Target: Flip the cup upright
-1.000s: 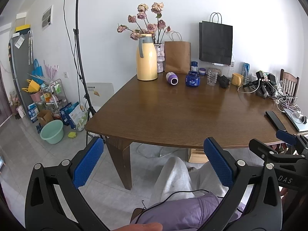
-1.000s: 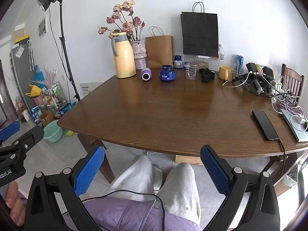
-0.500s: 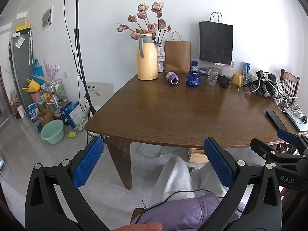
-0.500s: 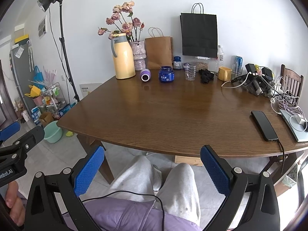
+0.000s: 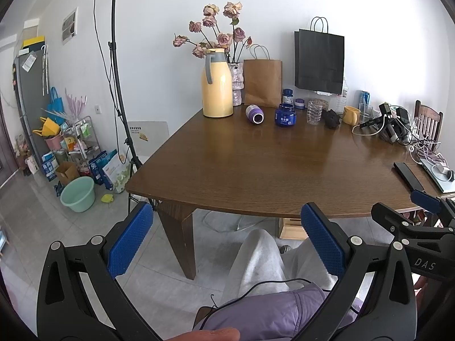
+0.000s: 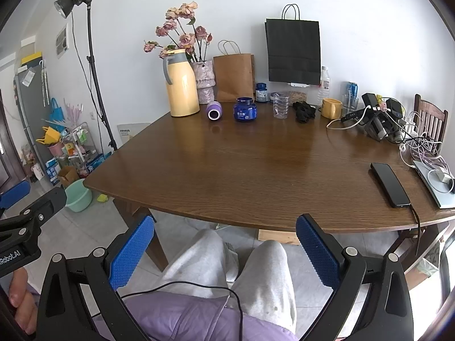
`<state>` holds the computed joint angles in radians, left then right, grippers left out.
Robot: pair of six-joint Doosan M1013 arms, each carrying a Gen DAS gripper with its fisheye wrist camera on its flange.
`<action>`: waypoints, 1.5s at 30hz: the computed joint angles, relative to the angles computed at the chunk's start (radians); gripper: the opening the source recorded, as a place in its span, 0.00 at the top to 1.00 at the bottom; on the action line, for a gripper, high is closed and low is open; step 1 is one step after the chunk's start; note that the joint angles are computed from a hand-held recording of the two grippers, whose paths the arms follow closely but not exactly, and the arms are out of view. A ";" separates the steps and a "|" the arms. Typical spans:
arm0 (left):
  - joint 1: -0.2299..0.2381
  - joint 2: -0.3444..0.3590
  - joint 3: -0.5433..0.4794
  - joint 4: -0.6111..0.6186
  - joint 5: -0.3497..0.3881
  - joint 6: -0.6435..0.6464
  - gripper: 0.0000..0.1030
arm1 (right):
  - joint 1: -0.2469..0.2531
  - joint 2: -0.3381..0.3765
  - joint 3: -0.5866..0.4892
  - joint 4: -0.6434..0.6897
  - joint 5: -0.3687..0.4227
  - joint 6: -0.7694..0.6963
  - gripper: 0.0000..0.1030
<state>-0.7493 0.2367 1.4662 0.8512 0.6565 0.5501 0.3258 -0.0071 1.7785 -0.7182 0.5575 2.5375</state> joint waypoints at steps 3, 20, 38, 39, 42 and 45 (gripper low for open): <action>0.000 0.000 0.000 0.003 -0.001 -0.002 0.00 | -0.001 0.001 0.000 -0.002 -0.001 0.001 0.01; -0.001 0.000 0.001 0.004 0.000 -0.004 0.00 | -0.001 0.001 0.002 -0.003 -0.002 0.003 0.01; 0.048 0.114 -0.130 -0.109 -0.010 0.139 0.00 | -0.092 0.066 -0.049 0.237 -0.128 -0.256 0.01; 0.057 0.132 -0.159 -0.144 0.001 0.181 0.00 | -0.104 0.080 -0.063 0.271 -0.135 -0.288 0.01; 0.081 0.177 -0.226 -0.231 -0.004 0.269 0.00 | -0.137 0.133 -0.117 0.335 -0.136 -0.355 0.01; 0.106 0.243 -0.323 -0.308 0.019 0.356 0.00 | -0.164 0.197 -0.195 0.409 -0.108 -0.453 0.01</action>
